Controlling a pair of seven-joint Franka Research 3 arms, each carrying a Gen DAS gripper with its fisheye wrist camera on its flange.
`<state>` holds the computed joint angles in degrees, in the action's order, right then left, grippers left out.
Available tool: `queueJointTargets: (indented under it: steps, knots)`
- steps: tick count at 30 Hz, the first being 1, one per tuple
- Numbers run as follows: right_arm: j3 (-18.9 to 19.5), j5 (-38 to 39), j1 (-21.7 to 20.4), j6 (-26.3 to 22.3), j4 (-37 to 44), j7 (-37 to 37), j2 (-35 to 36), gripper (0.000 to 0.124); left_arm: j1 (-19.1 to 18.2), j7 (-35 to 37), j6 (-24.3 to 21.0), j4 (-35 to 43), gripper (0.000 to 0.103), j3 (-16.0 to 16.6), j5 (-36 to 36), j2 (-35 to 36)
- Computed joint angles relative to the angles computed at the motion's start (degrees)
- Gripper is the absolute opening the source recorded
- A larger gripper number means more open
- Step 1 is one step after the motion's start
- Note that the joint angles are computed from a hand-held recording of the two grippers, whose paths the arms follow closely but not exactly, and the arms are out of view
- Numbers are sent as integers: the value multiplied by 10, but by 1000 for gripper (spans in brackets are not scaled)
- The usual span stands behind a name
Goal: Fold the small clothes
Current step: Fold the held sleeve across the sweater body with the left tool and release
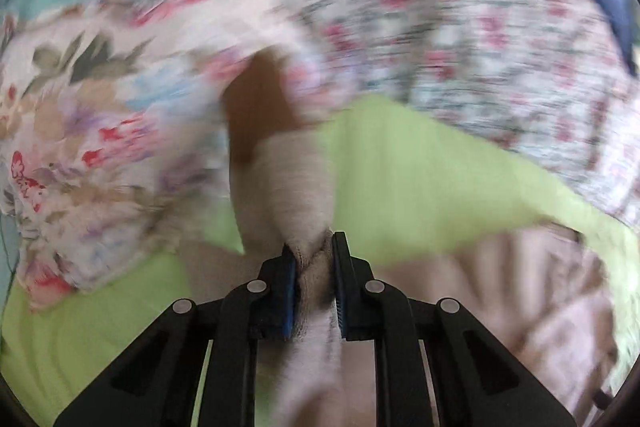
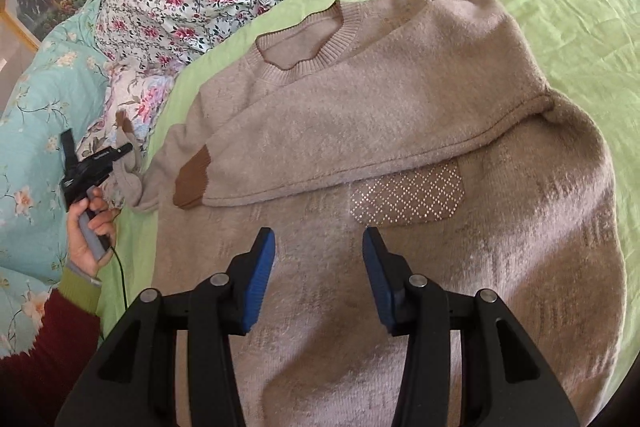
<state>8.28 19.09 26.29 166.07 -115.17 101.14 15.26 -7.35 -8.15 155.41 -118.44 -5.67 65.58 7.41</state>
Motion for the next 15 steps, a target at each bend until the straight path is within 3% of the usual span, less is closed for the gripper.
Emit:
queueJointTargets:
  steps: [3,8,15]
  knots:
    - [7,19,-7,9,-14,-9,-9,47,-27,-18,19,21,14,-18,44,3]
    - [4,29,-9,26,-38,-6,-30,47,-88,35,21,117,14,-38,47,65]
    - [-6,33,-19,50,-75,12,-59,47,-155,263,-26,335,15,-66,-75,253]
